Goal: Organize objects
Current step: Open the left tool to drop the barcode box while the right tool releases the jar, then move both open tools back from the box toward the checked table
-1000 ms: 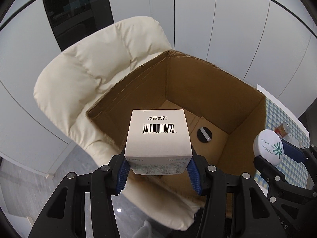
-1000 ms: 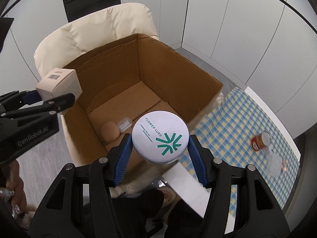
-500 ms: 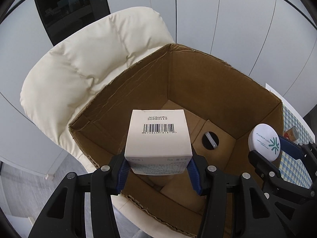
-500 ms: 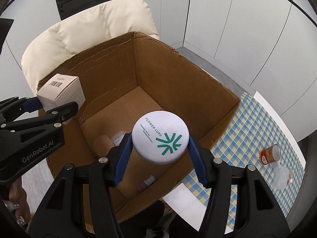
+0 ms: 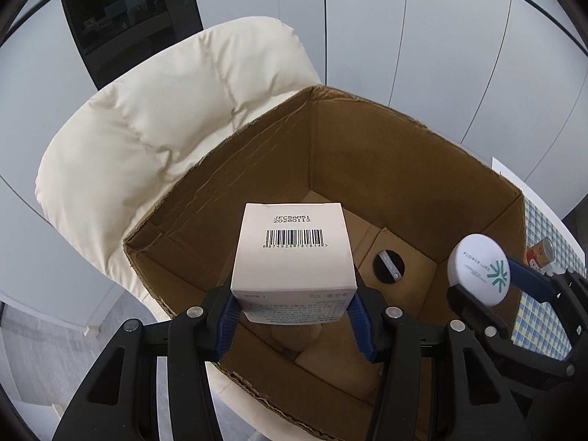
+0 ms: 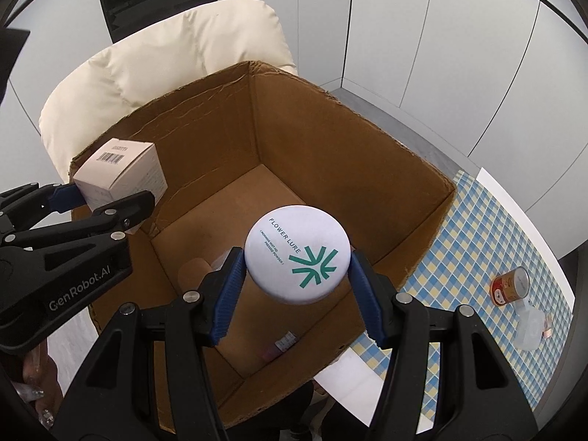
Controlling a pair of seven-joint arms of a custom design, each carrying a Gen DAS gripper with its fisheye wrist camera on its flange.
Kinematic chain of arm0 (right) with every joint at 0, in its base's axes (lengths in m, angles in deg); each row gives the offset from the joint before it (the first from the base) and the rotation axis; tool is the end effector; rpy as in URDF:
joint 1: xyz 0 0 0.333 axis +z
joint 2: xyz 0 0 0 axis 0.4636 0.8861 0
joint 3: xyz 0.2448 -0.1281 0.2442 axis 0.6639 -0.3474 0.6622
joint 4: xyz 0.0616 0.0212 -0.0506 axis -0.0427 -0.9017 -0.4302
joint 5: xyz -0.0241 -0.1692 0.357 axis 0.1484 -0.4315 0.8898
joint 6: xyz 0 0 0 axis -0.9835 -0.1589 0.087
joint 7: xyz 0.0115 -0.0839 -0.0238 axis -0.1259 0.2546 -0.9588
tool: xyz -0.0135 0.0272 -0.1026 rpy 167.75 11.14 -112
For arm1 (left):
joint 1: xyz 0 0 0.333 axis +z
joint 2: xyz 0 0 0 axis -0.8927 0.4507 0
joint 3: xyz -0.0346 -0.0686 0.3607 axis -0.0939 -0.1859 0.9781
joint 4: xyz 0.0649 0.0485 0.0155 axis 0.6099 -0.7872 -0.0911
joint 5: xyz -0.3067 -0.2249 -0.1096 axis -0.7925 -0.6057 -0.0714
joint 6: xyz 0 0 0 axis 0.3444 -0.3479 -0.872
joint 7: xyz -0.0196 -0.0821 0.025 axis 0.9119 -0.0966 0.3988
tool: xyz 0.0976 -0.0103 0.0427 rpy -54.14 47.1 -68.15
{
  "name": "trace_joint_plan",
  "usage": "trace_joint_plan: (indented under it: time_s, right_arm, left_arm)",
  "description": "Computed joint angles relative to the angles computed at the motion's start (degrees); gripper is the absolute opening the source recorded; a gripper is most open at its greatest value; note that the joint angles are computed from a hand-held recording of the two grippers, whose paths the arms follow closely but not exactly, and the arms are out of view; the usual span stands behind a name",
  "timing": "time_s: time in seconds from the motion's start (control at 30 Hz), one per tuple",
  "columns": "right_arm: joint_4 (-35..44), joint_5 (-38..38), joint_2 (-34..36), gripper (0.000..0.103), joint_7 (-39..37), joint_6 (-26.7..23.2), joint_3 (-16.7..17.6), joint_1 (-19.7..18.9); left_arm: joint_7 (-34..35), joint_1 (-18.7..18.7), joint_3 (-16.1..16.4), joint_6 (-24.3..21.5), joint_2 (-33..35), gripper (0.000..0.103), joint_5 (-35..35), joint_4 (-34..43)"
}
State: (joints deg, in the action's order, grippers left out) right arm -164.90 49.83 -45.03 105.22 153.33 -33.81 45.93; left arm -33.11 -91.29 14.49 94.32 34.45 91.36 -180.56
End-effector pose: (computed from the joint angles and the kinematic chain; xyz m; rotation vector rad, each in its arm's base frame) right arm 0.5168 0.2143 0.4222 -1.9508 1.8375 -0.5222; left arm 0.5630 -0.4384 0.4580 -1.7439 2.0539 -0.5134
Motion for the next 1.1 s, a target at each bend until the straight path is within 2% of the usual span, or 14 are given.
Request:
trace_joint_plan:
  time_s: [0.07,0.1,0.13,0.2,0.27,0.7,1.1]
  right_arm:
    - [0.1,2.9,0.1,0.063,-3.0,-0.1,0.5,-0.2]
    - [0.3,3.9,0.2,0.081,-3.9,-0.3,0.6,-0.1]
    - [0.7,3.0,0.2,0.096,-3.0,-1.3,0.4,0.2]
    - [0.8,-2.6,-0.2,0.101,1.3,-1.8,-0.3,0.8]
    - [0.9,-4.5,-0.5,0.102,2.9,-2.5,-0.1,0.7]
    - [-0.8,0.0,-2.4,0.102,0.4,-1.2,1.4,-1.4]
    - [-1.7,-1.1,-4.2,0.102,2.3,-1.4,2.6,-2.4]
  left_arm:
    - [1.5,0.5,-0.4,1.0,0.2,0.077,-0.5,0.0]
    - [2.0,0.1,-0.3,0.1,0.5,0.095,-0.2,0.7]
    - [1.1,-0.8,0.4,0.0,0.4,0.101,1.6,0.8]
    - [-0.2,-1.7,1.1,-0.3,0.2,0.101,4.0,0.8]
    - [-0.4,-1.5,1.0,-0.3,0.3,0.101,4.3,0.9]
    - [-1.3,0.4,0.3,1.5,-1.4,0.101,1.4,-1.0]
    - [-2.9,0.2,0.1,0.7,-3.3,0.101,2.6,-2.4]
